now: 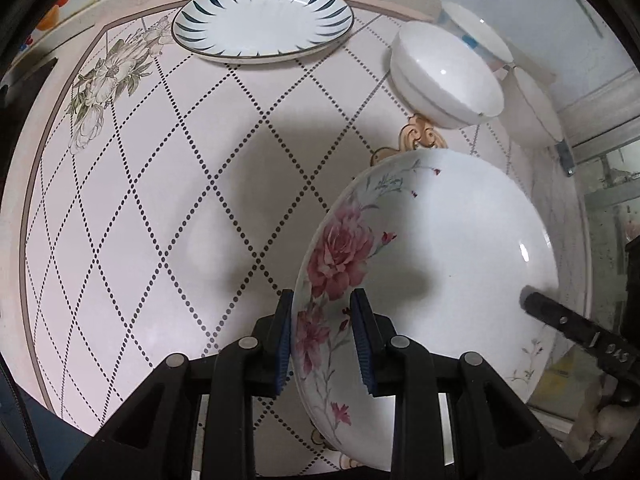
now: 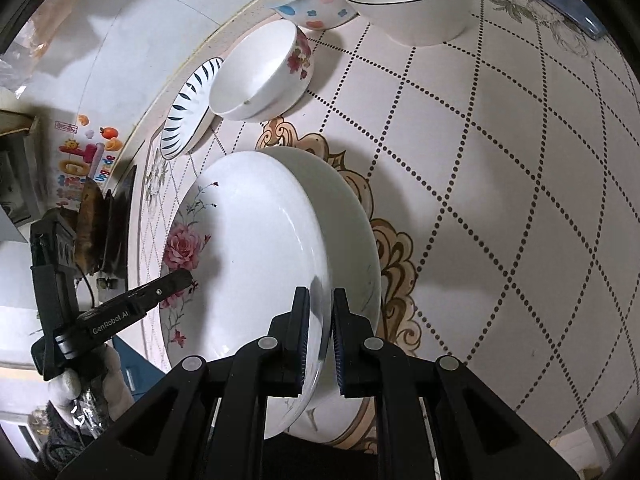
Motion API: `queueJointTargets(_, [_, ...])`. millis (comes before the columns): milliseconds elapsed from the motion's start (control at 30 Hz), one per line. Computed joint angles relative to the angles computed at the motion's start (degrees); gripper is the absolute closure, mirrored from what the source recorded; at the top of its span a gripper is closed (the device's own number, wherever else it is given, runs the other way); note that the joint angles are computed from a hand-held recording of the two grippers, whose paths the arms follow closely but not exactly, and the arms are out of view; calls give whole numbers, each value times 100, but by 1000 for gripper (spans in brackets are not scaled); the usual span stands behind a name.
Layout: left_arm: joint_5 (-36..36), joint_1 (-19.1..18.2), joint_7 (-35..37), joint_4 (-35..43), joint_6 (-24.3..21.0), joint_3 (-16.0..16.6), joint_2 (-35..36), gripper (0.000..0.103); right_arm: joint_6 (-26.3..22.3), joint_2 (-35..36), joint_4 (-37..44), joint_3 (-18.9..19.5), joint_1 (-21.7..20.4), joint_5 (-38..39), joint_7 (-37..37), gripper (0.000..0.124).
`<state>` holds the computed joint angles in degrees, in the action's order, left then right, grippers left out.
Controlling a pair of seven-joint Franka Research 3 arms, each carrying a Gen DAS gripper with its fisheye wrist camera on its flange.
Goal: Organize plates and bowls
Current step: 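Lay the pink-flowered plate onto the grey plate held by the right tool, then open the left tool and grasp the blue-leaf-striped plate rim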
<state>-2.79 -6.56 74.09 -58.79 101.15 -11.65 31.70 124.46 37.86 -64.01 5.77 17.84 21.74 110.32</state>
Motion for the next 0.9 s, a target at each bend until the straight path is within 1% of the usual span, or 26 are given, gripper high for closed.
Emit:
queueJointTargets(67, [46, -19, -29, -113, 35, 16, -42, 78, 51, 34, 14, 24, -21, 67, -4, 111])
queueJointTargets(233, [139, -95, -66, 15, -10, 18, 72, 78, 25, 187, 236, 2, 20, 8, 92, 111])
queueJointTargets(367, [201, -181, -99, 260, -132, 16, 268, 78, -180, 294, 427, -34, 38, -103, 128, 111])
queueJointTargets(400, [235, -194, -91, 220, -100, 24, 248, 78, -204, 266, 386, -35, 31, -105, 140, 111])
queueJointTargets(533, [239, -198, -36, 165, -58, 4, 253, 78, -258, 224, 271, 30, -80, 113, 292, 107])
queueJointTargets(600, [247, -204, -15, 216, -107, 8, 285, 78, -401, 253, 315, 92, -162, 272, 336, 106])
queueJointTargets(667, [203, -160, -13, 187, -145, 7, 233, 78, -546, 270, 356, 142, -230, 412, 360, 103])
queueJointTargets(700, [131, -108, -27, 71, -67, -6, 135, 78, -644, 284, 412, 160, -259, 469, 382, 101])
queueJointTargets(733, [49, -53, -78, 8, -13, -10, 45, 78, -700, 277, 434, 164, -275, 502, 386, 98])
queueJointTargets(800, [-191, 93, -78, -200, 281, -59, -186, 77, -847, 261, 538, 109, -237, 431, 465, 91])
queueJointTargets(833, [-270, 149, -27, -260, 483, -70, -284, 77, -901, 229, 574, 32, -181, 305, 554, 84])
queueJointTargets(867, [-284, 164, -3, -161, 518, -61, -275, 75, -845, 209, 628, -7, -127, 218, 589, 83])
queueJointTargets(900, [-307, 172, 4, 114, 453, -58, -163, 74, -864, 243, 756, -34, -87, 145, 661, 83])
